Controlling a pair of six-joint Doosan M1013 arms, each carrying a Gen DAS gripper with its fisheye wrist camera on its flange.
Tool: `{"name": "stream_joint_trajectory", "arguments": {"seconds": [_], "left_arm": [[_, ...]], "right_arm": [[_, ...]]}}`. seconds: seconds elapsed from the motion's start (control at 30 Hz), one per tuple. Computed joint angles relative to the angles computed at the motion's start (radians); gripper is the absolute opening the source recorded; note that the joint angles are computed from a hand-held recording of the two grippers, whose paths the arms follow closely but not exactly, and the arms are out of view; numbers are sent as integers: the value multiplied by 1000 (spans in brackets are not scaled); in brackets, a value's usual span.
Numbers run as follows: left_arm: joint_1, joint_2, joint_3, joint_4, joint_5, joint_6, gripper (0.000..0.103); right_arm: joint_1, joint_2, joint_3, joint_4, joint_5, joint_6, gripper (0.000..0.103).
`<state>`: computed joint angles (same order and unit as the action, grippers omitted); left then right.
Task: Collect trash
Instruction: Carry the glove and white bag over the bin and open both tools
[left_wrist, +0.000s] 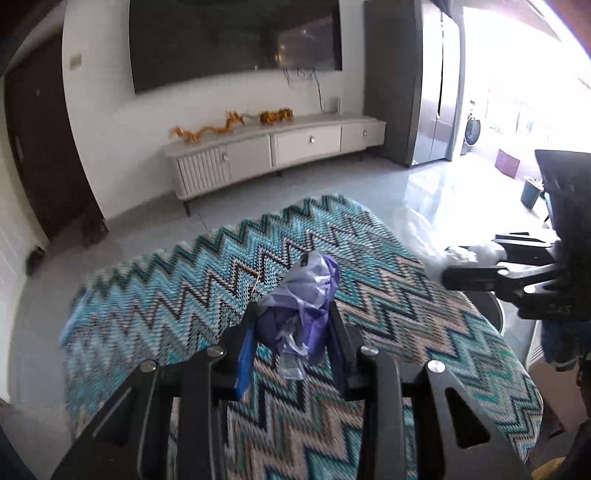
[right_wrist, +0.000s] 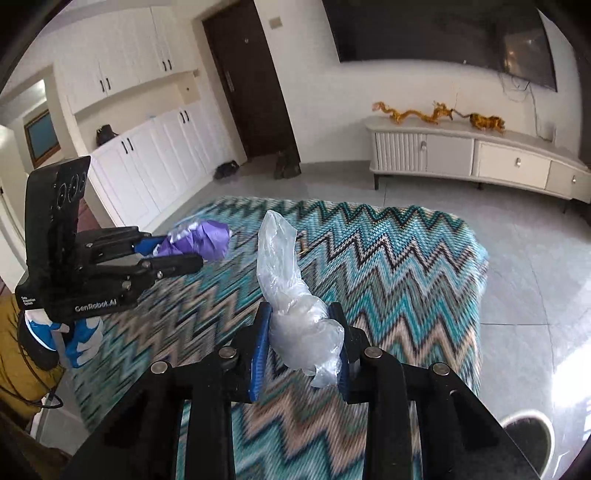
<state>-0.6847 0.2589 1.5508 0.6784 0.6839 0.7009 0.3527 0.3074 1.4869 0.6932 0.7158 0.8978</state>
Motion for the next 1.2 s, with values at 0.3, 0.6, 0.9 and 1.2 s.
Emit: {"name": "stream_joint_trajectory", "arguments": {"seconds": [0.3, 0.6, 0.9, 1.2], "left_arm": [[-149, -48, 21, 188, 105, -104, 32], [-203, 10, -61, 143, 127, -18, 32], [-168, 203, -319, -234, 134, 301, 33], [-153, 480, -681, -533, 271, 550, 34]], "right_arm": [[-34, -208, 207, 36, -99, -33, 30], [-133, -308, 333, 53, -165, 3, 30], [-267, -282, 387, 41, -190, 82, 30], [-376, -138, 363, -110, -179, 294, 31]]}}
